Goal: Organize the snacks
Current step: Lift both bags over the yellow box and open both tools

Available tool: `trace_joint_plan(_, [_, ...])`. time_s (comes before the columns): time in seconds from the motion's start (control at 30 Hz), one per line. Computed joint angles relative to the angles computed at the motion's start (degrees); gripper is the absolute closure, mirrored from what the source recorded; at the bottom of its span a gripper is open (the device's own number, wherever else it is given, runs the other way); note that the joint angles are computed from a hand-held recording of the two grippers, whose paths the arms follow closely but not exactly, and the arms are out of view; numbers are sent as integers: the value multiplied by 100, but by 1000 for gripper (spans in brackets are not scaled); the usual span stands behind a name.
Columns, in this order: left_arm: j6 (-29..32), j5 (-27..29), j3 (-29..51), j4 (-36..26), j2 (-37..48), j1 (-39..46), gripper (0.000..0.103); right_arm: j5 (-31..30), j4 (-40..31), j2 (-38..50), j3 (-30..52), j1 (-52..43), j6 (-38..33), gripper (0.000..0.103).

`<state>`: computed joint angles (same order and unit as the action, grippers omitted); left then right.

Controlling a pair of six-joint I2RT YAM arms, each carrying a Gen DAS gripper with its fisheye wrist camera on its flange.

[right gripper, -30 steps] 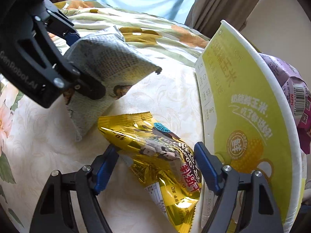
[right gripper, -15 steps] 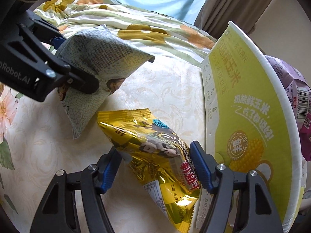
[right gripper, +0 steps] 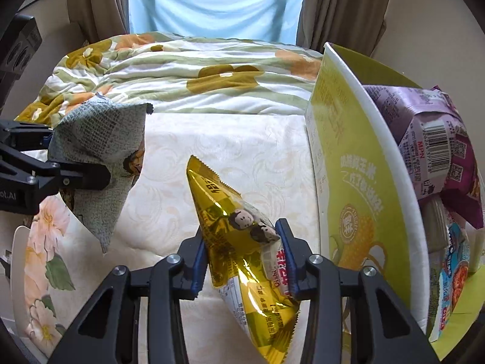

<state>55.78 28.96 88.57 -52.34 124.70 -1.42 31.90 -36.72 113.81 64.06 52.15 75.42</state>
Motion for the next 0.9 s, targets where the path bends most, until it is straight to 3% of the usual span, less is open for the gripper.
trace_joint_plan(0.23, [-206, 398, -111, -440, -823, 163, 42, 374, -139, -981, -205, 277, 536, 66])
trace_joint_plan(0.47, [-698, 724, 109, -831, -1596, -313, 42, 1081, -1860, -2192, 160, 695, 1164, 66])
trace_joint_plan(0.67, [-2027, 721, 135, -381, -2154, -1438, 42, 1452, -2918, -3456, -140, 674, 1304, 66])
trace_joint_plan(0.9, [-4206, 25, 543, 440, -1941, -3291, 41, 1429, -3052, -5702, -1254, 13, 154, 66])
